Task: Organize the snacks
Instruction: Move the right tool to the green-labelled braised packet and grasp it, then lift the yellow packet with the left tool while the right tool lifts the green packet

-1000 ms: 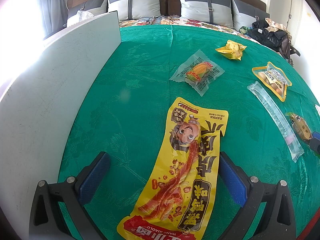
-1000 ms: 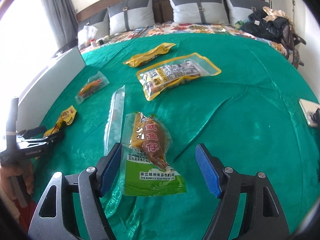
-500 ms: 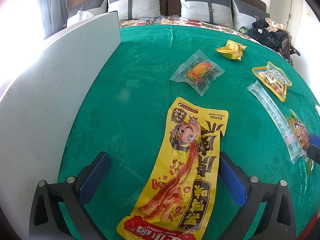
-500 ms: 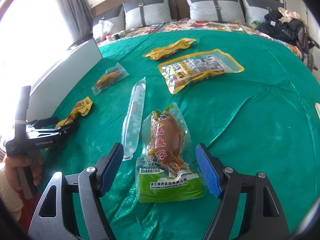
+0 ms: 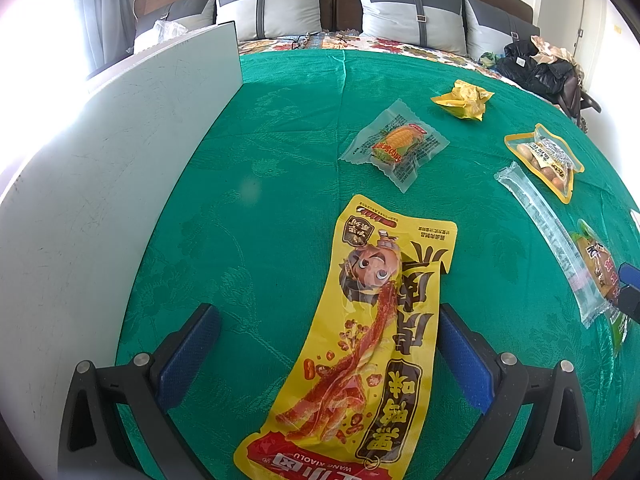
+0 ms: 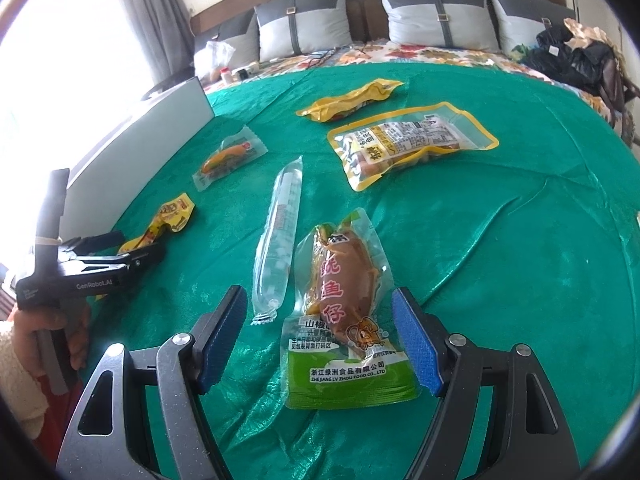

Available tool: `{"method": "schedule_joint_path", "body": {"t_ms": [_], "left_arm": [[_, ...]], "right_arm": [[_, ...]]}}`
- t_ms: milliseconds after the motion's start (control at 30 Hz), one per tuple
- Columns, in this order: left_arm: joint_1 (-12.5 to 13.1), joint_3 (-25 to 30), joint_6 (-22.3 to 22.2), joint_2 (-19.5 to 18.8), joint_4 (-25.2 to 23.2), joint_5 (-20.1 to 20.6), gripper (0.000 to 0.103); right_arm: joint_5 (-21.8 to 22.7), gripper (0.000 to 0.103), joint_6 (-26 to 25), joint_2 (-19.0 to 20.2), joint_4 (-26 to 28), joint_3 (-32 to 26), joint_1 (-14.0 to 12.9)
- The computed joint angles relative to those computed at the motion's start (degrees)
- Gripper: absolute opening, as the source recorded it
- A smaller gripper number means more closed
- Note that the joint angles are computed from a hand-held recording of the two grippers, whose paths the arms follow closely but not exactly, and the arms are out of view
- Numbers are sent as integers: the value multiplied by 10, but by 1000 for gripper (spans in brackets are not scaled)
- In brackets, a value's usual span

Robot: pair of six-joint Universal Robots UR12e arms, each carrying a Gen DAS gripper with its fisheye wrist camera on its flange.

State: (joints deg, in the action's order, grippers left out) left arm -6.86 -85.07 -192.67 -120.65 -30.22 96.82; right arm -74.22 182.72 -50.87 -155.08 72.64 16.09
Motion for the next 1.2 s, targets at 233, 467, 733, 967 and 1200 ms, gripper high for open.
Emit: {"method": "schedule_joint_path", "body": {"t_ms": [233,467,733,967,1200], "left_arm": [[11,48,47,1,-153,-54,103],[1,60,61,-3,-183,-54,103],[4,26,93,21,-145,-69,58],[25,-26,30,44,-78,-144,47],[42,-66,-9,70,-19,-204,45]], "right_arm": [[5,77,72,-5,-51,17,-16],[22,78,152,-2,-45,18,-31],[-51,73,0,19,129,-71,4],[-117,57,-82,46,301,-154,26],[-86,37,-4,21,269,-125,14]]}}
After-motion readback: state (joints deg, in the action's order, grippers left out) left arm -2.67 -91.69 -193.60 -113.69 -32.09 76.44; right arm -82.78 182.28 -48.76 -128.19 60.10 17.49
